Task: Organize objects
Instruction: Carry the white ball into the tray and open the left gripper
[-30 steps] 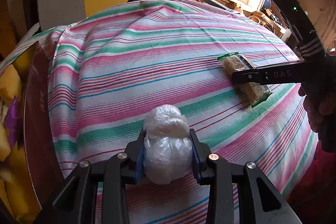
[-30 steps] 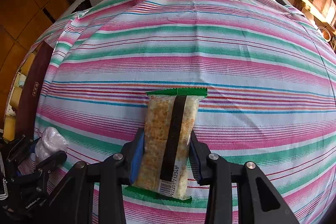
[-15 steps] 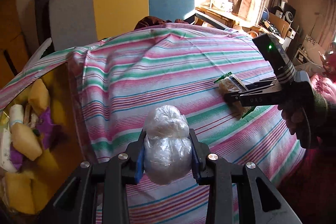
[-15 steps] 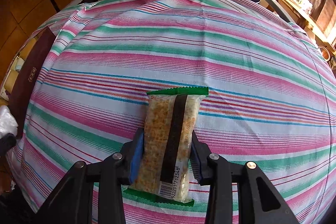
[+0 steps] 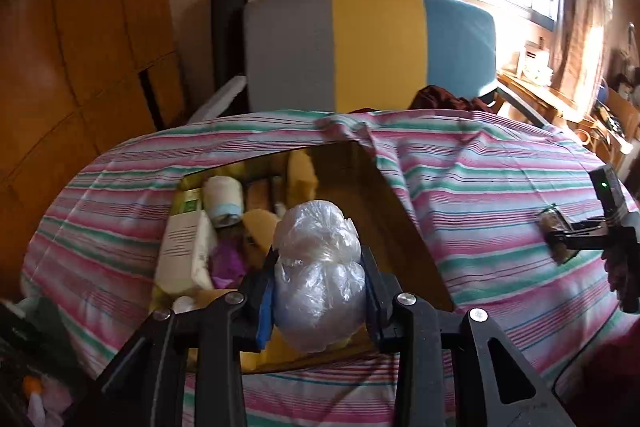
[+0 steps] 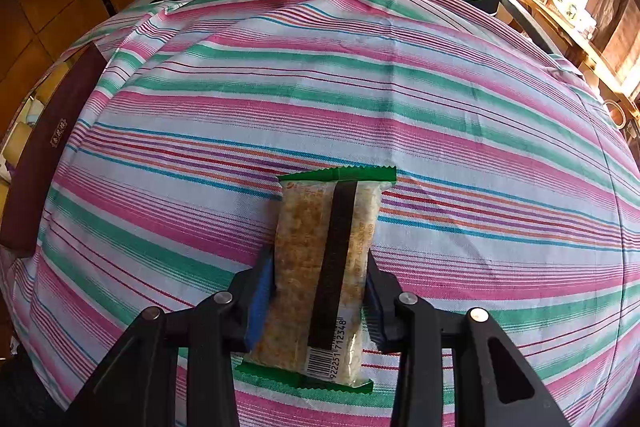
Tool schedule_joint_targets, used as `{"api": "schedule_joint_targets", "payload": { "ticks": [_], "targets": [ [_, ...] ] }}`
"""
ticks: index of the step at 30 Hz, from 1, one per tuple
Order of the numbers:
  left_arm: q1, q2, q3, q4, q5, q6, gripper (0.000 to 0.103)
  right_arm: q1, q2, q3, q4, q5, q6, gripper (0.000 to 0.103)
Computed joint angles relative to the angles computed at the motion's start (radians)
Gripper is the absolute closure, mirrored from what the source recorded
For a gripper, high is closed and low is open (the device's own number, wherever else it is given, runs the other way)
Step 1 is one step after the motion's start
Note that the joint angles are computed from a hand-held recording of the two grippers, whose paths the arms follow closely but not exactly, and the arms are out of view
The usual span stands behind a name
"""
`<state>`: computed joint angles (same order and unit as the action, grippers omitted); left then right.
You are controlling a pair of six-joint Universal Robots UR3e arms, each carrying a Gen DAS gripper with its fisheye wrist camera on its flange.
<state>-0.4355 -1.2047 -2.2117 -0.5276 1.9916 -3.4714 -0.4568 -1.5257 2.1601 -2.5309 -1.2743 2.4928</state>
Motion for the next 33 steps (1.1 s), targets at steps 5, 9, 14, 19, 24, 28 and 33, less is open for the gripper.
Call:
{"api": "schedule_joint_targets", "payload": {
  "ticks": [5,9,14,19,24,28,33],
  "targets": [
    [0.072,0.145,-0.088,-0.05,0.028,0.007,0.067,0.009,0.0,0.003,-0.012,-0.011,0.01,0.063],
    [0.141,0.217,-0.138,-0.069,-0.039,0.028,0.067,0.018,0.004,0.005,-0.026,-0.023,0.028,0.063],
    [0.145,0.195,-0.147,-0.046,-0.086,0.036,0.067,0.019,0.007,0.007,-0.035,-0.021,0.03,0.063],
    [0.166,0.105,-0.146,0.017,-0.12,0.042,0.067,0.02,0.012,0.008,-0.048,-0.019,0.017,0.063],
    [0.248,0.03,-0.151,0.077,-0.248,0.065,0.067,0.019,0.018,0.004,-0.052,-0.013,0.006,0.063],
    [0.277,-0.021,-0.171,0.131,-0.297,0.084,0.067,0.023,0.022,0.005,-0.062,-0.014,0.002,0.063],
    [0.29,-0.095,-0.188,0.172,-0.309,0.097,0.067,0.028,0.027,0.005,-0.074,-0.018,-0.004,0.063]
  ]
}}
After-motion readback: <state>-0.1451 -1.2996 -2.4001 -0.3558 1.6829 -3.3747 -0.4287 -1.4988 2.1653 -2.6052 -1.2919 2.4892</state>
